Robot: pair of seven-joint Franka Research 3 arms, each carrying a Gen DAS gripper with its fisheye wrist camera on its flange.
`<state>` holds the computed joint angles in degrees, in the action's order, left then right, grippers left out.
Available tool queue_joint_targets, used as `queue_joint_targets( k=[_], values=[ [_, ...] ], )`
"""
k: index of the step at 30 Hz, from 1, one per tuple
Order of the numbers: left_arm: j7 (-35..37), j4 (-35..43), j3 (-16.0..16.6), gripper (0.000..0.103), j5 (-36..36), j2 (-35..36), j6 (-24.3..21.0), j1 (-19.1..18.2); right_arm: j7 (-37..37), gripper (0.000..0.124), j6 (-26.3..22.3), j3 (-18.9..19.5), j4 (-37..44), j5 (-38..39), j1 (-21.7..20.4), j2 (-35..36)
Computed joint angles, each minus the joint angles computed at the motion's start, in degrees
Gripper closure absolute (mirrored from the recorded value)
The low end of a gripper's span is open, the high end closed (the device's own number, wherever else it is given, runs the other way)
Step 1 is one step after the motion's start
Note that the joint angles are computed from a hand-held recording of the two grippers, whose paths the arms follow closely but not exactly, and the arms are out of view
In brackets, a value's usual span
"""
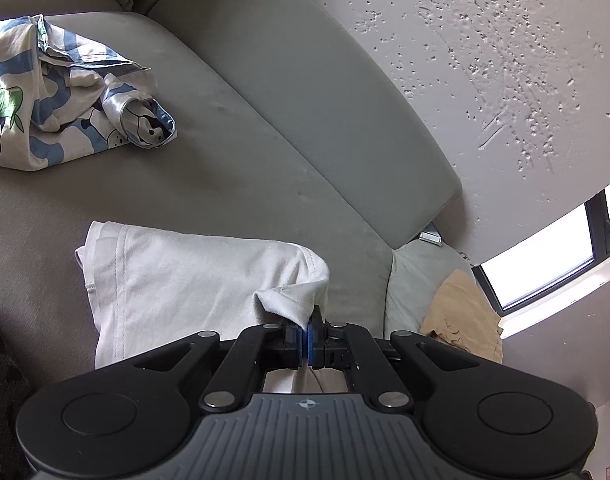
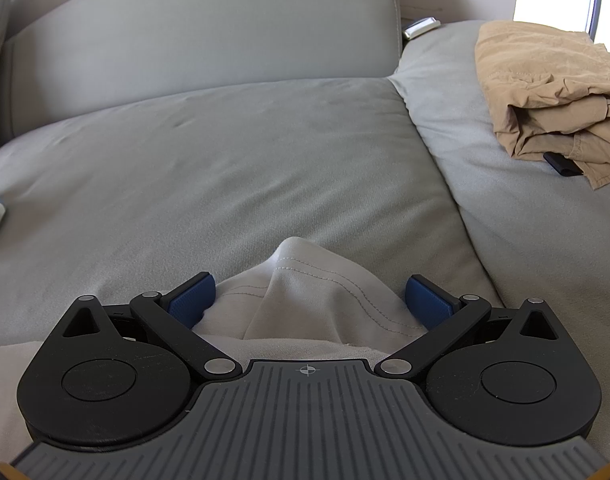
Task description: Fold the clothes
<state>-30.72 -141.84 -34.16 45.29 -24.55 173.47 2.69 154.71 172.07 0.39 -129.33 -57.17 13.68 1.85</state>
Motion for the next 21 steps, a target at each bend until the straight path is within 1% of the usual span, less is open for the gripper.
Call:
queue_joint_targets(
  k=[5,16,18,21],
  values=[
    [-1.47,-0.71,-0.69,0.103,0.27,-1.36,0.32,0.95,0.03,0.021,-0.02,-0.01,-0.03,-0.01,0.02,-0.03],
    [-0.85,-3.19,-0.9,0.103,-2.35,-5.12,0.67,0.85,-0.5,0.021,-0.57,0.06,0.12,0.11,0.08,0.01],
    [-0.35,-3.81,-0.78,0.103,-3.19,-6.06,0.69,0.7,-1.65,0.021,-0.07,0.01,-0.06,1.55,-0.09,0.07],
    [0.35,-5.19,-0.3,0.103,-4.79,-8.31,0.52,0.35,-7.0,0.021,0.56,0.13,-0.26,6.99,-0.28,0.26]
  ],
)
